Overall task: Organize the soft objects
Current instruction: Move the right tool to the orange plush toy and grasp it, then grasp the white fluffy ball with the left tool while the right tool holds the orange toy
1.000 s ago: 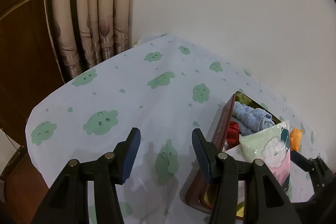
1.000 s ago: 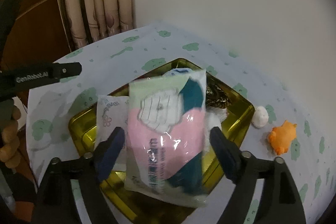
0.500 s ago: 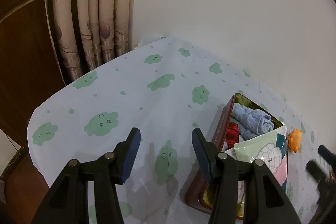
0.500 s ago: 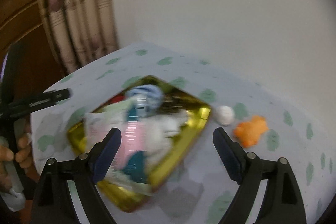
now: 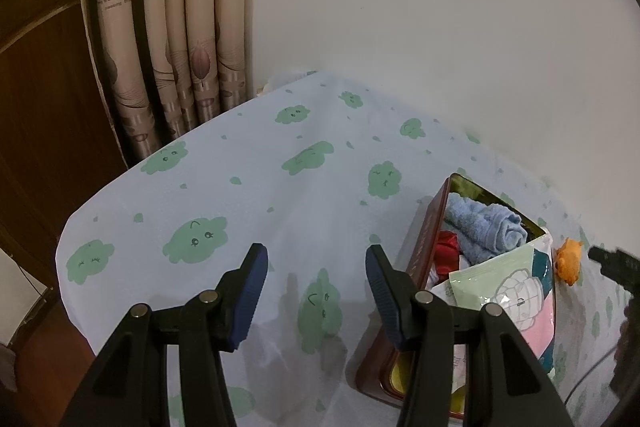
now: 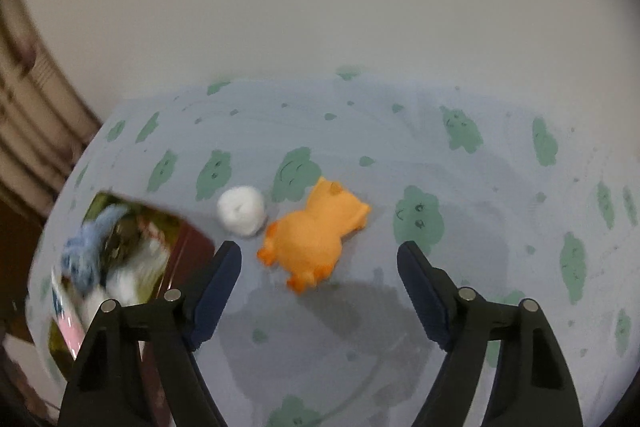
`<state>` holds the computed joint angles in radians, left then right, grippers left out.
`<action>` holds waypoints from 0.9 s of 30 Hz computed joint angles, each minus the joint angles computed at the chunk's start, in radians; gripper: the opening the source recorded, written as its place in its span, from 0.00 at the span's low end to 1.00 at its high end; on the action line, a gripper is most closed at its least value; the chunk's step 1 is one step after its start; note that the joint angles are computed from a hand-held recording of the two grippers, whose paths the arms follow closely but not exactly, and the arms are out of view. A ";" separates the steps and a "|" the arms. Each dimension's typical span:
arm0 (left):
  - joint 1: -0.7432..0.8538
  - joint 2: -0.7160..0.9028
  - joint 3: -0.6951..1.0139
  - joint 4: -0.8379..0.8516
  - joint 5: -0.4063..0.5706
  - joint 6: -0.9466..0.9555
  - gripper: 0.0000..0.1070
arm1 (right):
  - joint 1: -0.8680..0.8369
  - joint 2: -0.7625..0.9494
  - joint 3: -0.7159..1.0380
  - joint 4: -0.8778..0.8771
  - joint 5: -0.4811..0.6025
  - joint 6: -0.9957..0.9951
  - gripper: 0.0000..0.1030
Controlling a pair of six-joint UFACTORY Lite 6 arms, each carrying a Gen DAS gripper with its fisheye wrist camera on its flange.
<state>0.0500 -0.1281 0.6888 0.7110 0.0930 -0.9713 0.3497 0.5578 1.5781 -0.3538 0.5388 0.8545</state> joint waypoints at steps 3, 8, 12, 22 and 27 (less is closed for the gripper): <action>-0.008 0.007 0.003 0.075 0.005 -0.071 0.49 | -0.036 0.132 0.166 0.107 0.060 -0.082 0.75; -0.022 0.014 0.004 0.243 0.017 -0.235 0.49 | -0.051 0.294 0.354 0.159 0.147 -0.097 0.61; -0.036 0.012 0.002 0.371 0.027 -0.361 0.49 | -0.058 0.364 0.416 0.180 0.130 -0.092 0.56; -0.161 -0.004 0.003 0.607 0.170 -0.591 0.49 | -0.101 0.295 0.291 0.272 -0.001 -0.219 0.40; -0.217 -0.035 0.026 0.408 0.175 -0.407 0.49 | -0.126 0.126 0.075 0.244 -0.078 -0.248 0.40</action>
